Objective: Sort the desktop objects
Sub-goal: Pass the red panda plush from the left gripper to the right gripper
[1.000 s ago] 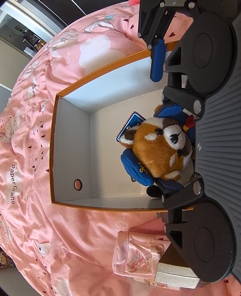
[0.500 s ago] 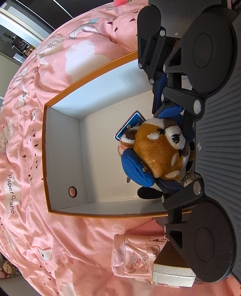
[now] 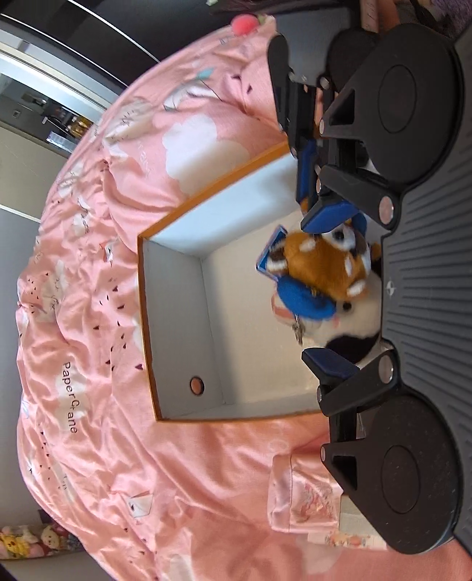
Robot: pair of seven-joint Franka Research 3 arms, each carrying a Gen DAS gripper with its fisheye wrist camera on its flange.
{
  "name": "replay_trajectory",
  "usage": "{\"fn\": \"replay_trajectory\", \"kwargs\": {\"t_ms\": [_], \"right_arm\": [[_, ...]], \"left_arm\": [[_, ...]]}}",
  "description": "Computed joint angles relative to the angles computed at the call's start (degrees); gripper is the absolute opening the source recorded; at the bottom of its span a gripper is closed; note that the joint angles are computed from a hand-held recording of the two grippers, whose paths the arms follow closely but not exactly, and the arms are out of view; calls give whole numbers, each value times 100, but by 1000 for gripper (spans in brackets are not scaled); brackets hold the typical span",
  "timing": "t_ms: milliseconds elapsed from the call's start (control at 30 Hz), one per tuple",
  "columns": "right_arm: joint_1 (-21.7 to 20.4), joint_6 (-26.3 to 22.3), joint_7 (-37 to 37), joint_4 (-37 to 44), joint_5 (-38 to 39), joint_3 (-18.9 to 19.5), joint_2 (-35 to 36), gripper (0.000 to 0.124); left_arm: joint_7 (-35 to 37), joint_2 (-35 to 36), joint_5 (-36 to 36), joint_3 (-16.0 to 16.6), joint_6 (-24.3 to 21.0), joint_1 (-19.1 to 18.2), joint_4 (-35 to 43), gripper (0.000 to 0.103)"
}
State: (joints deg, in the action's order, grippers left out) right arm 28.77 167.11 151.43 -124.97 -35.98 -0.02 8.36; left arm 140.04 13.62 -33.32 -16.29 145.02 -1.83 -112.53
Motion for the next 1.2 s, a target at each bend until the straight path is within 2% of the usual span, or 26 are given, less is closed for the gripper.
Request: {"fn": "replay_trajectory", "kwargs": {"t_ms": [200,300,400,500,633,700,867,933,1067,1200], "right_arm": [[-52,-109,-94,1,-17,-25,-34,11],[-101,-202,-140,8,-119,-10,-85,14],[-190,-236,-397,22,-83,69,-127,17],[-327,-32,-1115,-12,418,231,-139,23],[-254,-340,-1602,115,483,240,-133,30],[-279,-371,-1827,90,608,269,-178,41],[-432,-139,-2896,-85,1711,504,-298,43],[-412,-224,-3279,9,2053,563,-194,43],[-196,-555,-3232,308,1854,414,79,47],[-179,-519,-3499,423,2088,378,265,57]], "left_arm": [[125,-69,614,35,526,-109,-297,82],[146,-17,824,28,570,-112,-318,82],[241,89,821,-39,496,-35,-239,82],[201,165,979,-50,567,-48,-215,82],[240,221,810,-138,547,65,-144,82],[209,252,735,-153,526,103,-89,82],[337,297,696,-190,420,153,-20,82],[361,309,625,-211,383,164,0,82],[507,254,522,-238,413,171,-59,82],[774,209,393,-249,397,193,-79,82]]}}
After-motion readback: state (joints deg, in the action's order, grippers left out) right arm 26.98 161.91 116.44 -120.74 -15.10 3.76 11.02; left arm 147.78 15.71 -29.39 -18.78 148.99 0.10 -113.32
